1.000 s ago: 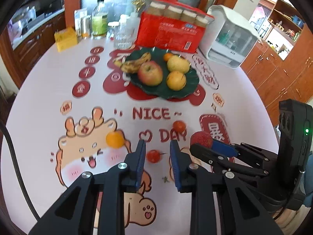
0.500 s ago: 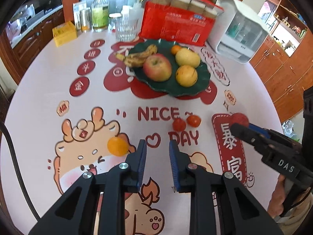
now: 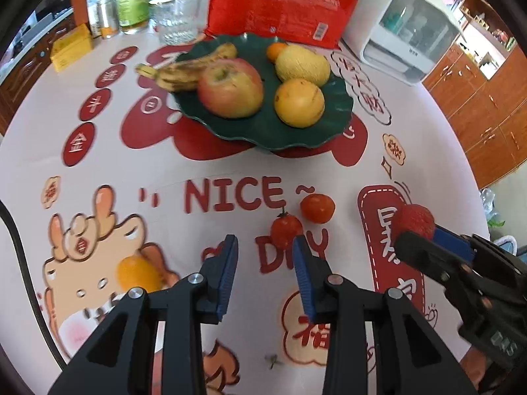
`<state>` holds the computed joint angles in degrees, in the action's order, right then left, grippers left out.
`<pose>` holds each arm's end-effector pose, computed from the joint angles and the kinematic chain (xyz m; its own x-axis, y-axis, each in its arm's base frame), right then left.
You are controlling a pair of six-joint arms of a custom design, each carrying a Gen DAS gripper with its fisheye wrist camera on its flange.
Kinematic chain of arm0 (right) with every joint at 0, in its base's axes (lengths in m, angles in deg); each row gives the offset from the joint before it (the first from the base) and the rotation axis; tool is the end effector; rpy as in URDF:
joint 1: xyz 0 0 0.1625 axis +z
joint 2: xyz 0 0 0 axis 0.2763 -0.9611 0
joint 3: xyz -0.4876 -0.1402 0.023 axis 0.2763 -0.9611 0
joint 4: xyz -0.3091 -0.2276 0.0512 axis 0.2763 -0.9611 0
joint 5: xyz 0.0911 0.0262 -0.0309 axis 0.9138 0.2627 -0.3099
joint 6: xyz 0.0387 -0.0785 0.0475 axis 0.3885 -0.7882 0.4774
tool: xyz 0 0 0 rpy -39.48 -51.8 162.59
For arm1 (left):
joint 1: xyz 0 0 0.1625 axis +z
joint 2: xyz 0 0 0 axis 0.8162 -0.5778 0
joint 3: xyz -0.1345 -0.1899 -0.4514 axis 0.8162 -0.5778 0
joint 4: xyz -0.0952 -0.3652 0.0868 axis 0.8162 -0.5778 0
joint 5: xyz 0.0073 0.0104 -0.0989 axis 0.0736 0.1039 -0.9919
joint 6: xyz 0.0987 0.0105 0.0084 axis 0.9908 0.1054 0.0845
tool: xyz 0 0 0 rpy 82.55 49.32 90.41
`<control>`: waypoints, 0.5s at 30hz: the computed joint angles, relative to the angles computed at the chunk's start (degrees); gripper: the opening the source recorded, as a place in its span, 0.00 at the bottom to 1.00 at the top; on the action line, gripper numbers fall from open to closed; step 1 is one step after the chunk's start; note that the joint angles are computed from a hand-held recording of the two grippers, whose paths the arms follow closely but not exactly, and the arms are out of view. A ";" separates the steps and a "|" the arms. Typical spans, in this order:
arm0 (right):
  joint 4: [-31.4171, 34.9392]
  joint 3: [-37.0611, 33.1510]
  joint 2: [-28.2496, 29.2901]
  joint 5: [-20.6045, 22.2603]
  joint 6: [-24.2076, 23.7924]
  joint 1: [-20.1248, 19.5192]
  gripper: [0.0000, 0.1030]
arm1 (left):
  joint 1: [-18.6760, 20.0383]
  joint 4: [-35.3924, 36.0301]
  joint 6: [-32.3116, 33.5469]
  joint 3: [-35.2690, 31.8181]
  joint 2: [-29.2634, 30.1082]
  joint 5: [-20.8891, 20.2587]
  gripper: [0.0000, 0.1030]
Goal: Organize fruits
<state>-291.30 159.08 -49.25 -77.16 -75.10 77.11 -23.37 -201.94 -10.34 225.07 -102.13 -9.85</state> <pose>0.1237 -0.3593 0.1496 -0.8234 -0.3986 0.4039 -0.4939 0.8538 -0.1644 -0.1918 -0.3454 0.0360 -0.8369 -0.1281 -0.5321 0.1201 0.9055 -0.4070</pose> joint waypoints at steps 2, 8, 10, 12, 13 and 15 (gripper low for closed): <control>0.01 0.02 0.01 0.02 -0.13 -0.30 0.32 | 1.41 -1.87 1.81 -1.01 1.45 -0.63 0.32; 0.03 -0.15 0.24 -0.16 -0.41 -1.49 0.32 | 4.34 -5.10 5.57 -3.29 4.21 -1.69 0.32; 0.12 -0.25 0.26 -0.07 -0.32 -1.85 0.32 | 4.91 -5.36 6.50 -3.95 4.87 -1.82 0.32; 0.20 -0.34 0.26 0.03 -0.30 -2.10 0.32 | 5.28 -5.36 7.01 -4.48 5.30 -1.82 0.30; 0.11 -0.33 0.31 0.07 -0.32 -2.17 0.32 | 5.41 -5.69 7.28 -4.58 5.52 -1.78 0.28; 0.26 -0.39 0.29 0.14 -0.34 -2.22 0.32 | 5.48 -6.62 7.96 -4.53 5.88 -1.69 0.25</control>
